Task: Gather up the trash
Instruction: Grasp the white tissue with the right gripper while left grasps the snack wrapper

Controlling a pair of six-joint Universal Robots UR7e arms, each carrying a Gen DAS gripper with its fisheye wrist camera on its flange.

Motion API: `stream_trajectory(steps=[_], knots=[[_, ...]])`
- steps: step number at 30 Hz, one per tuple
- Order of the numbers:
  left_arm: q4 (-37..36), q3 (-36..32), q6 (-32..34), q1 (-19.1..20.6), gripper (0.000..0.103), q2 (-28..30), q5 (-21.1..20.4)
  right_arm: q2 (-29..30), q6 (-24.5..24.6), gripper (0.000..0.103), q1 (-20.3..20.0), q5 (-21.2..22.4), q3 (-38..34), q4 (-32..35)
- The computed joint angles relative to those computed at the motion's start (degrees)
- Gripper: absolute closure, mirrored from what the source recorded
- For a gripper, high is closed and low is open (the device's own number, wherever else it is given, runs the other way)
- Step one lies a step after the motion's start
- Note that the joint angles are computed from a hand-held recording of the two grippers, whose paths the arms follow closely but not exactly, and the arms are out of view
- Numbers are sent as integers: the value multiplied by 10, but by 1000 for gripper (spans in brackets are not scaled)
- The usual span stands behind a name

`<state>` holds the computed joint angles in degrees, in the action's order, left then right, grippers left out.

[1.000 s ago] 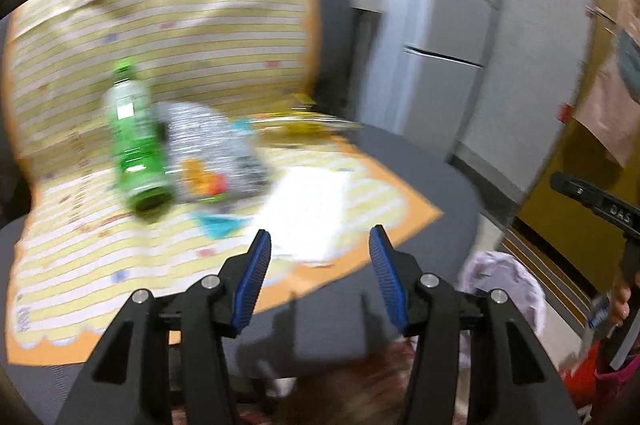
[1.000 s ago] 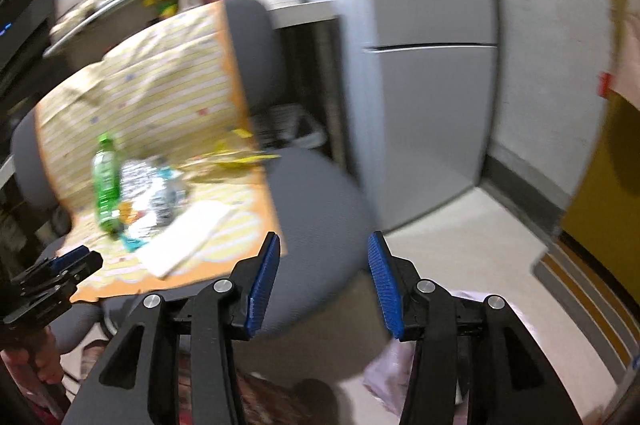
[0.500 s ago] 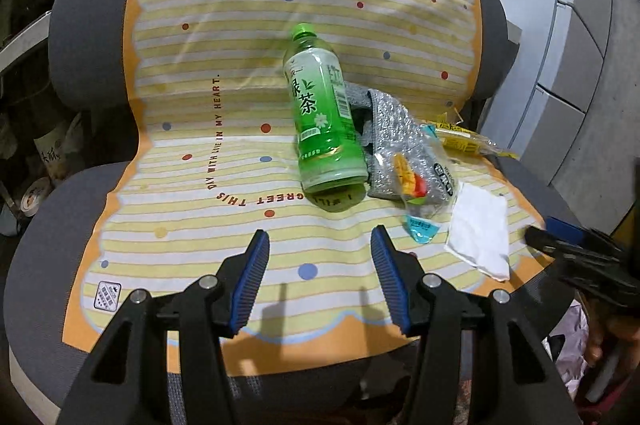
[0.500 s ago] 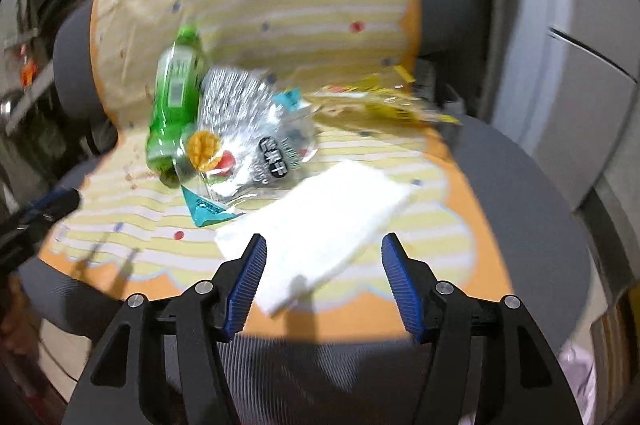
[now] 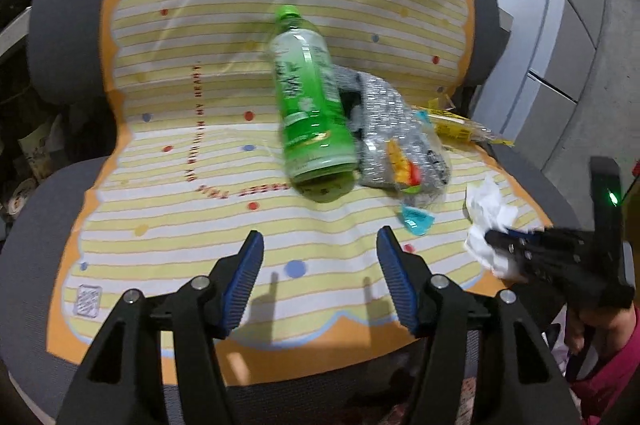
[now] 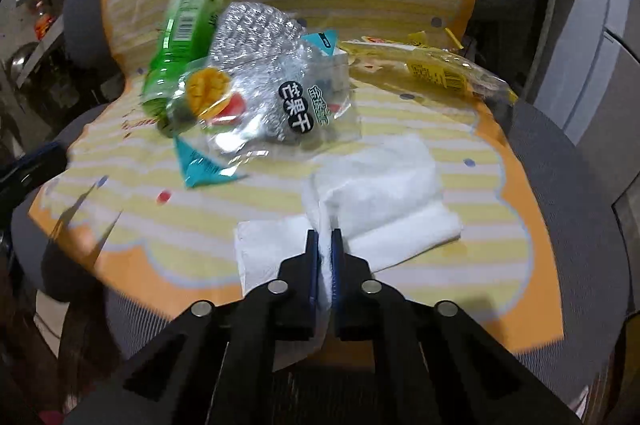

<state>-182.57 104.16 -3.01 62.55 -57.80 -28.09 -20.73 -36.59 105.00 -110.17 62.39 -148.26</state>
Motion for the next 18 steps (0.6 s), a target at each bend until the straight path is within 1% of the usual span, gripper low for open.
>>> stream_trajectory(steps=[3, 6, 7, 8, 10, 13, 18], knots=[[12, -28, 6, 7, 45, 17, -27, -36, 3, 99, -4, 23, 52, -62], [10, -61, 27, 12, 46, 40, -47, -65, 30, 99, -10, 54, 78, -107], [18, -77, 33, 15, 48, 50, -56, -73, 35, 99, -12, 59, 84, -116], [31, -92, 32, 18, 51, 58, -59, -78, 36, 98, -13, 61, 89, -123], [60, -120, 23, 25, 59, 74, -64, -88, 35, 98, -15, 61, 96, -131], [108, -157, -1, 37, 67, 93, -71, -96, 40, 98, -18, 57, 105, -138], [152, -189, -23, 50, 68, 107, -96, -105, 46, 98, -24, 48, 115, -143]])
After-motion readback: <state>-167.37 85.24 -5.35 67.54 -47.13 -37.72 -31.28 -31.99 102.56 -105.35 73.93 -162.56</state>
